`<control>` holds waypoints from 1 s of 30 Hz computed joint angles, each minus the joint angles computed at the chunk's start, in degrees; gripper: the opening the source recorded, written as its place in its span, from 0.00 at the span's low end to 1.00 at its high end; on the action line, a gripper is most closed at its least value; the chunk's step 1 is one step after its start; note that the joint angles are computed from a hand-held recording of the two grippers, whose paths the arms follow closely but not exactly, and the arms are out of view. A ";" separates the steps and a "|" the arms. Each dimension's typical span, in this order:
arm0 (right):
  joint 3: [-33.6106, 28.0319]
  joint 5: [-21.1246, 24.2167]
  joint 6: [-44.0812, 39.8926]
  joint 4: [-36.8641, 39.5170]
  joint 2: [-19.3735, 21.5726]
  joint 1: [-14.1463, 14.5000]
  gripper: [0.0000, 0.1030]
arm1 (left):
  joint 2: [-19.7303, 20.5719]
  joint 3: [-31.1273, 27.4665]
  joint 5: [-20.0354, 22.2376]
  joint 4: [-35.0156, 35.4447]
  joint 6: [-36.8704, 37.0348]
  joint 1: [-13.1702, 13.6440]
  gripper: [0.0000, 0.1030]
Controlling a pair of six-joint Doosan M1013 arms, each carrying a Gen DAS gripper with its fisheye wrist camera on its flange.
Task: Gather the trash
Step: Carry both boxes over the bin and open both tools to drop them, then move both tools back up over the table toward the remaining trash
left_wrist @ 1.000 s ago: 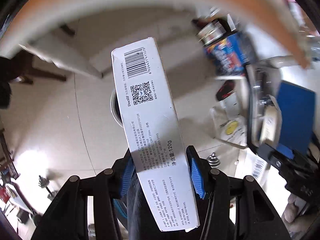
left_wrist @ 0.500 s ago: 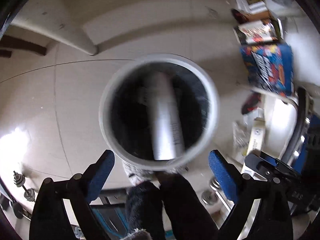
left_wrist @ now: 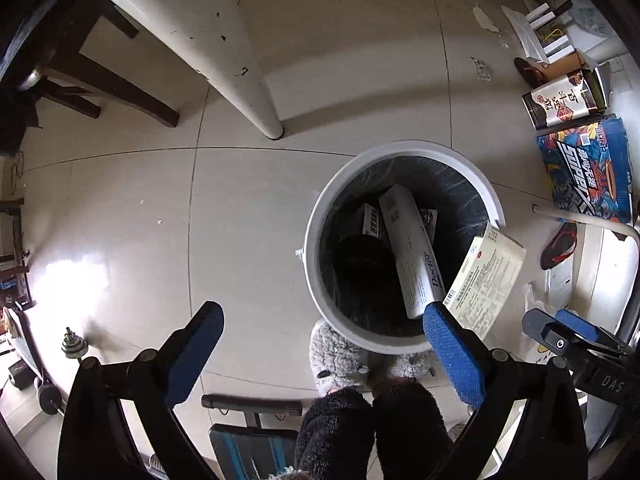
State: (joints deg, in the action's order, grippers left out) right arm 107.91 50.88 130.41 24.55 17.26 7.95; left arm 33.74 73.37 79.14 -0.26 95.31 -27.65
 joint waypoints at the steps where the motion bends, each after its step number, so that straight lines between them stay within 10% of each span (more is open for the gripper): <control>1: -0.36 0.80 1.21 -1.60 -0.28 0.37 1.00 | -0.42 0.16 0.23 -0.07 0.02 -0.04 0.99; 13: -6.78 15.95 14.37 -20.82 -3.59 5.12 1.00 | -5.50 -0.05 3.46 3.56 0.41 -1.36 0.99; 30: -25.81 37.64 18.56 -23.55 -10.89 7.75 1.00 | -9.98 -17.82 20.55 -1.03 5.63 -0.16 0.99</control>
